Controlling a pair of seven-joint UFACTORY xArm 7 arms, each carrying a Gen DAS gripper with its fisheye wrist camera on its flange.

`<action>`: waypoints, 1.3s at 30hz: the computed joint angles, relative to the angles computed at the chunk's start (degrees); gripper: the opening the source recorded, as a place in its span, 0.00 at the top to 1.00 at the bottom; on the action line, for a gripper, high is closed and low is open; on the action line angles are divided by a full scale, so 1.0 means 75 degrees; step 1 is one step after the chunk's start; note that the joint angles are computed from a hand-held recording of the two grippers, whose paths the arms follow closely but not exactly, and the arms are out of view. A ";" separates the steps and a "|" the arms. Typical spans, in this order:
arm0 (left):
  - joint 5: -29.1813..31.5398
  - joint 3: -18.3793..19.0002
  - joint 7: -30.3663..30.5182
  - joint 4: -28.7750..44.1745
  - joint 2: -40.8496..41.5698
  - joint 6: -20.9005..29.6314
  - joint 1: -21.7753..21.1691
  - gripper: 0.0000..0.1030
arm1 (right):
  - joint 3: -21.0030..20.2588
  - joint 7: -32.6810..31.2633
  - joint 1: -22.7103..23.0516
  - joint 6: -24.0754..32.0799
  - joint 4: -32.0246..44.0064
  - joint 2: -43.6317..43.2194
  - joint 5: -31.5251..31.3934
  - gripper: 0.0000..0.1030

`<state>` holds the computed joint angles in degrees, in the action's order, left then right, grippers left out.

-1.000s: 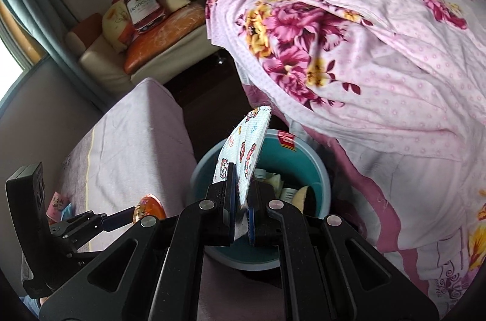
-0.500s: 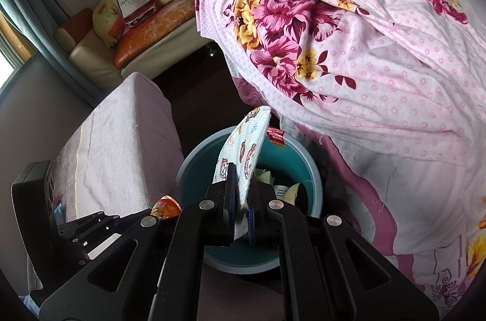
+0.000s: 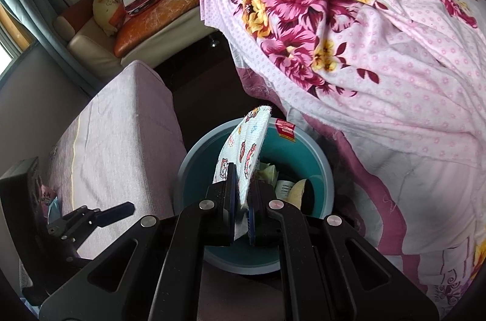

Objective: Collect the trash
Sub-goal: 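Carry the candy package and mask over the teal bin and release both, then move both open tools back over the table toward the blue wrapper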

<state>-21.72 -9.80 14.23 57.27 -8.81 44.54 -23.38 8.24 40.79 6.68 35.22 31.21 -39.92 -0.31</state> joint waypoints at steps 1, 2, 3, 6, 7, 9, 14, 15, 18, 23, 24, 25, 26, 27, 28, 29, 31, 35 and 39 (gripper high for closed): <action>-0.0018 0.0034 -0.0024 -0.0023 -0.0037 0.0029 0.0029 0.16 | 0.0012 -0.0001 0.0018 0.0008 0.0040 0.0061 0.0004 0.94; -0.0026 0.0051 -0.0034 -0.0043 -0.0062 0.0034 0.0046 0.13 | 0.0022 0.0007 0.0026 0.0010 0.0057 0.0088 0.0003 0.94; -0.0039 0.0076 -0.0042 -0.0084 -0.0107 0.0021 0.0071 0.13 | 0.0034 0.0017 0.0034 0.0018 0.0069 0.0103 -0.0001 0.94; -0.0087 0.0142 -0.0021 -0.0192 -0.0244 0.0015 0.0124 0.12 | 0.0062 0.0046 0.0067 0.0060 0.0143 0.0213 -0.0008 0.94; -0.0102 0.0161 -0.0008 -0.0229 -0.0291 0.0012 0.0138 0.12 | 0.0057 0.0043 0.0100 0.0092 0.0187 0.0286 0.0014 0.94; -0.0098 0.0182 -0.0002 -0.0308 -0.0378 -0.0008 0.0160 0.12 | 0.0071 0.0064 0.0131 0.0120 0.0251 0.0365 0.0022 0.91; -0.0123 0.0249 0.0034 -0.0408 -0.0483 0.0048 0.0202 0.11 | 0.0124 0.0189 0.0159 0.0167 0.0364 0.0504 0.0006 0.63; -0.0133 0.0265 0.0049 -0.0432 -0.0505 0.0062 0.0213 0.11 | 0.0154 0.0228 0.0153 0.0179 0.0383 0.0519 -0.0022 0.56; -0.0195 0.0318 0.0095 -0.0512 -0.0576 0.0098 0.0247 0.11 | 0.0205 0.0337 0.0193 0.0259 0.0449 0.0566 -0.0056 0.43; -0.0320 0.0418 0.0182 -0.0637 -0.0709 0.0159 0.0324 0.11 | 0.0206 0.0475 0.0282 0.0430 0.0558 0.0647 -0.0023 0.29; -0.0348 0.0450 0.0213 -0.0674 -0.0754 0.0187 0.0344 0.11 | 0.0202 0.0492 0.0301 0.0459 0.0572 0.0656 -0.0011 0.27; -0.0360 0.0466 0.0231 -0.0695 -0.0781 0.0201 0.0360 0.11 | 0.0228 0.0537 0.0329 0.0510 0.0613 0.0691 0.0009 0.27; -0.0373 0.0483 0.0252 -0.0722 -0.0812 0.0210 0.0378 0.11 | 0.0209 0.0534 0.0350 0.0533 0.0623 0.0695 0.0018 0.27; -0.0379 0.0505 0.0273 -0.0765 -0.0862 0.0221 0.0401 0.11 | 0.0210 0.0551 0.0370 0.0553 0.0643 0.0716 0.0031 0.27; -0.0377 0.0521 0.0276 -0.0802 -0.0905 0.0226 0.0424 0.11 | 0.0219 0.0580 0.0396 0.0577 0.0669 0.0748 0.0055 0.27; -0.0385 0.0539 0.0285 -0.0838 -0.0951 0.0237 0.0441 0.11 | 0.0222 0.0602 0.0434 0.0605 0.0705 0.0787 0.0092 0.27; -0.0423 0.0600 0.0324 -0.0905 -0.1041 0.0269 0.0483 0.10 | 0.0232 0.0631 0.0486 0.0632 0.0758 0.0837 0.0119 0.26; -0.0509 0.0719 0.0380 -0.1026 -0.1232 0.0332 0.0570 0.10 | 0.0358 0.0720 0.0597 0.0754 0.0947 0.0955 0.0074 0.26; -0.0630 0.0846 0.0459 -0.1130 -0.1424 0.0415 0.0655 0.10 | 0.0509 0.0832 0.0697 0.0923 0.1178 0.1072 -0.0036 0.26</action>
